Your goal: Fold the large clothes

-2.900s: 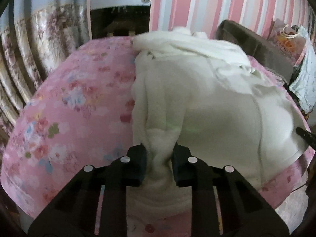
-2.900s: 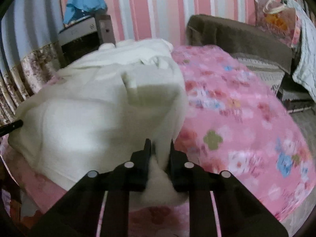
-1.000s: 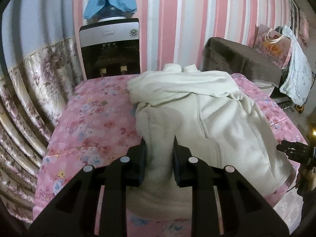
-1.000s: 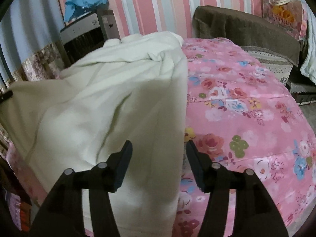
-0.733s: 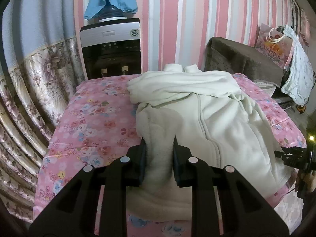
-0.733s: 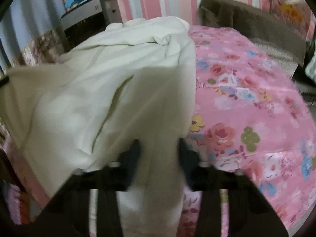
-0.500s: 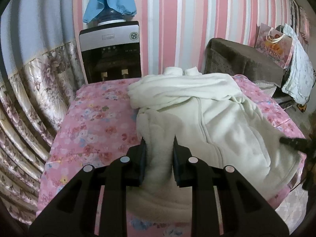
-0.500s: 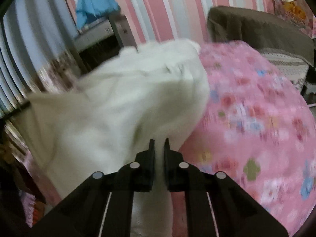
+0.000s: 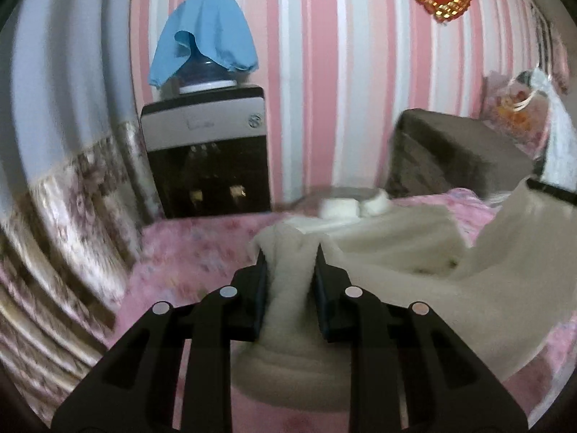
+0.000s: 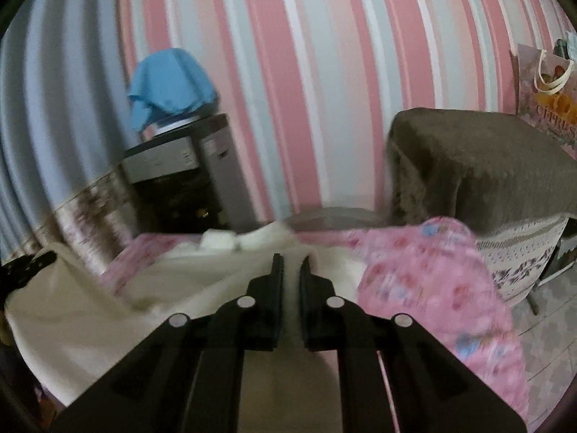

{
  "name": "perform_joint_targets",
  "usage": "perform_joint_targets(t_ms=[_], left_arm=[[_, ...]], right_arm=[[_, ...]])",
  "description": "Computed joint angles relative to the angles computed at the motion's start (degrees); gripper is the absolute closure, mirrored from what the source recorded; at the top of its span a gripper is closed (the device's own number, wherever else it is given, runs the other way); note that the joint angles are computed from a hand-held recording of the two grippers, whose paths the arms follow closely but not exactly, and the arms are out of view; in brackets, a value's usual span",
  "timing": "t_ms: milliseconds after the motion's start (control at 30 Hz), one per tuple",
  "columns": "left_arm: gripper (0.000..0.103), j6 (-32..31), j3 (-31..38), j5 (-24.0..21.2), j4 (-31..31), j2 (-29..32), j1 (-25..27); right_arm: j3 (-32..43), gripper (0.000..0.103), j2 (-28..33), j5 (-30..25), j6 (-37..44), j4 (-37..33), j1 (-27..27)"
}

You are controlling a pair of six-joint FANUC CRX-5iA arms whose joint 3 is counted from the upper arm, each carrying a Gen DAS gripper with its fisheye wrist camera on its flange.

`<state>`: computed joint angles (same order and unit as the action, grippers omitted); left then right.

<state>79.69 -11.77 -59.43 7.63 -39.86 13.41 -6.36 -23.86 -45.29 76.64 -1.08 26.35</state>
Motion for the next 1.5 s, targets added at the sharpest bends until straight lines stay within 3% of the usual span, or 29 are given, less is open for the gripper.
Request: perform_joint_targets(t_ms=[133, 267, 400, 467, 500, 533, 567, 600, 633, 733, 867, 967, 1033, 1100, 1167, 1200, 1267, 1367, 1500], left_arm=[[0.08, 6.6, 5.7, 2.2, -10.4, 10.4, -4.4], [0.08, 5.2, 5.9, 3.4, -9.6, 18.3, -3.7], [0.077, 8.2, 7.7, 3.2, -16.3, 24.8, -7.2], [0.073, 10.1, 8.5, 2.9, -18.6, 26.4, -8.2], [0.065, 10.5, 8.8, 2.6, -18.7, 26.6, -8.1], [0.042, 11.8, 9.4, 1.8, -19.5, 26.5, -8.3], [0.027, 12.7, 9.9, 1.1, -20.7, 26.0, -8.5], [0.005, 12.6, 9.4, 1.8, -20.6, 24.6, -8.1], [0.003, 11.9, 8.6, 2.8, -19.9, 23.4, -7.7], [0.003, 10.0, 7.9, 1.9, -18.1, 20.9, -6.2], [0.003, 6.2, 5.3, 0.8, -11.9, 18.5, -3.1], [0.008, 7.4, 5.5, -0.4, -13.1, 18.8, -4.8], [0.034, 6.3, 4.6, -0.1, -11.7, 18.7, -5.3], [0.045, 6.1, 4.7, -0.7, -11.1, 19.5, -5.7], [0.059, 5.9, 4.5, -0.8, -10.4, 19.6, -5.6], [0.068, 3.7, 3.5, -0.5, -6.9, 19.2, -3.9], [0.075, 0.9, 2.7, -0.3, -2.8, 18.3, -2.0], [0.08, -1.6, 4.8, -0.1, 0.3, 19.4, -0.9], [0.082, 2.3, 12.5, 0.7, -3.3, 24.8, -2.0]], right_arm=[[5.6, 0.095, 9.2, 0.0, -1.4, 2.3, -2.6], [9.0, 0.095, 17.1, -1.8, -0.3, 2.0, -4.3], [9.0, 0.093, 22.1, -3.0, -0.1, 4.1, -4.2], [10.0, 0.089, 23.5, -3.9, 2.7, 1.1, -5.2], [10.2, 0.086, 23.3, -3.9, 3.9, -0.7, -5.8], [10.4, 0.076, 23.0, -3.9, 5.4, -2.9, -6.6], [11.5, 0.069, 22.2, -4.7, 8.7, -8.1, -8.3], [11.9, 0.043, 21.5, -5.1, 10.2, -11.3, -9.3], [11.3, 0.029, 20.2, -4.5, 10.5, -12.5, -9.6], [9.7, 0.028, 16.1, -3.5, 13.4, -16.0, -10.6], [6.2, 0.027, 12.6, -2.9, 10.5, -13.2, -9.7], [5.7, 0.027, 13.1, -5.7, 9.9, -13.9, -9.6], [4.4, 0.027, 13.6, -6.4, 8.4, -11.9, -8.4], [3.0, 0.028, 13.9, -6.2, 7.8, -10.5, -7.5], [4.0, 0.063, 14.3, -7.8, 10.6, -15.0, -8.9], [4.0, 0.089, 13.8, -7.8, 11.8, -16.1, -9.0], [4.0, 0.089, 12.4, -6.7, 12.5, -16.0, -8.2], [8.5, 0.089, 13.2, -6.8, 15.6, -22.2, -11.1], [18.7, 0.09, 19.0, -6.1, 15.0, -27.2, -15.0]])
